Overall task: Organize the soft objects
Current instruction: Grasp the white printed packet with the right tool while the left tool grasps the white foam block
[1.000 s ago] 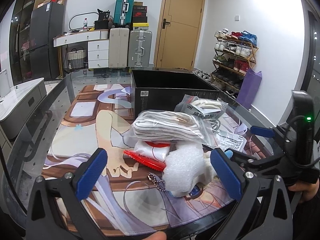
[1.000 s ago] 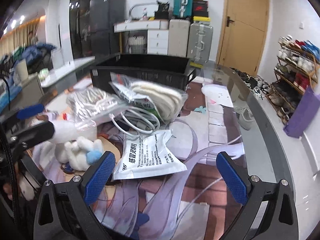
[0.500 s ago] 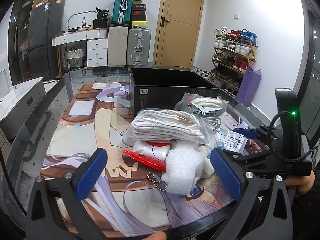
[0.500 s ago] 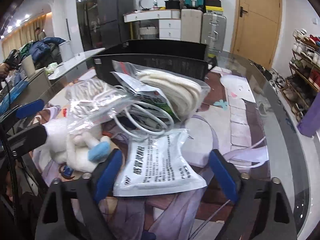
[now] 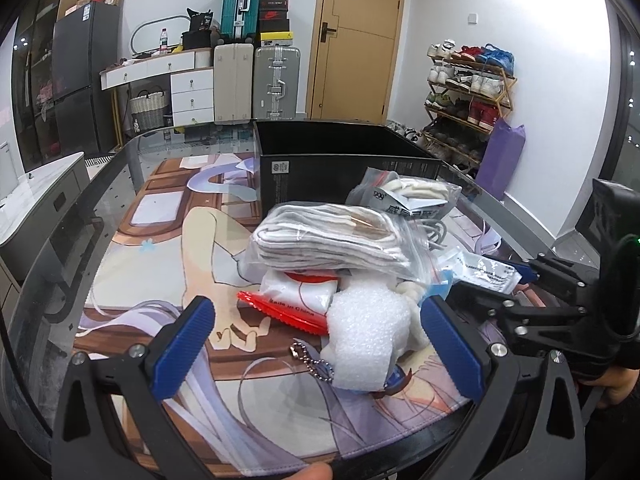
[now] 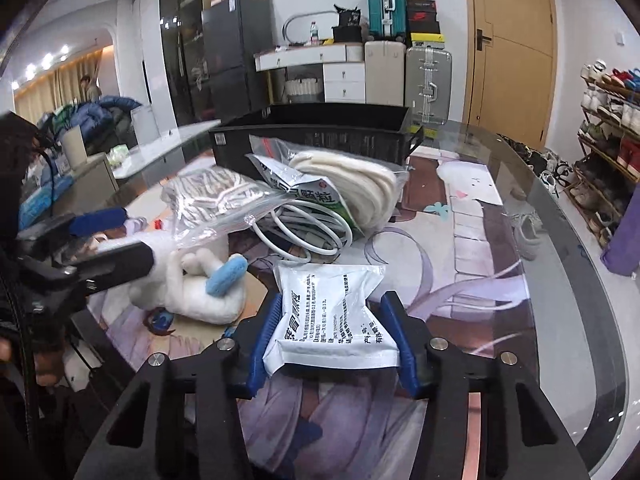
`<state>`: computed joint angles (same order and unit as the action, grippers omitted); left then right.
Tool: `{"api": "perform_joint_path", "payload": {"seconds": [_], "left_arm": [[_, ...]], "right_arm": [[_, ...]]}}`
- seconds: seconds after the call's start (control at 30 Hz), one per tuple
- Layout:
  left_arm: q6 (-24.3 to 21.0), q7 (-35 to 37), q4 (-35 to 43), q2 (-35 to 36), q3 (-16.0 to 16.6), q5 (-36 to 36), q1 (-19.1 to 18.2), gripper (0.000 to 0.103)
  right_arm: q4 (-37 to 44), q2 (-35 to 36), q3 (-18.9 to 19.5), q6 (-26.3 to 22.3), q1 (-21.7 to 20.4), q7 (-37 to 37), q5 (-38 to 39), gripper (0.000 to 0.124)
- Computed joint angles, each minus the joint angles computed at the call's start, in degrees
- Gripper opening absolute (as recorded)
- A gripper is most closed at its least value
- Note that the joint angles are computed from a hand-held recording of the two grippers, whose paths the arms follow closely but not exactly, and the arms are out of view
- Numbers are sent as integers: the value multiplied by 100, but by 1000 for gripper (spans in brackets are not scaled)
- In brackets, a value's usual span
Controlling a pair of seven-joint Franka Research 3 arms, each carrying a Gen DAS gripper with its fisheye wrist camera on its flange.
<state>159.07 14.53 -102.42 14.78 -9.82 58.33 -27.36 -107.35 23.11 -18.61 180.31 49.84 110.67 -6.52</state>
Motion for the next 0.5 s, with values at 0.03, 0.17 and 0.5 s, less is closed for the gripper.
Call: {"api": "perform_joint_path", "payload": {"seconds": [0.03,0.17,0.5], "left_arm": [[30,30,9,17,-12,-36,10,103],[148,140,64,85,-21,-195,29,102],[398,710,-11,114,-42,-653,6,64]], "right_arm": [[-71,-39,-40,66,33,30,2,51],[-240,-117,-265,248,238,32,125,51],[-524,-254,-605,491,598,-368,772,51]]}}
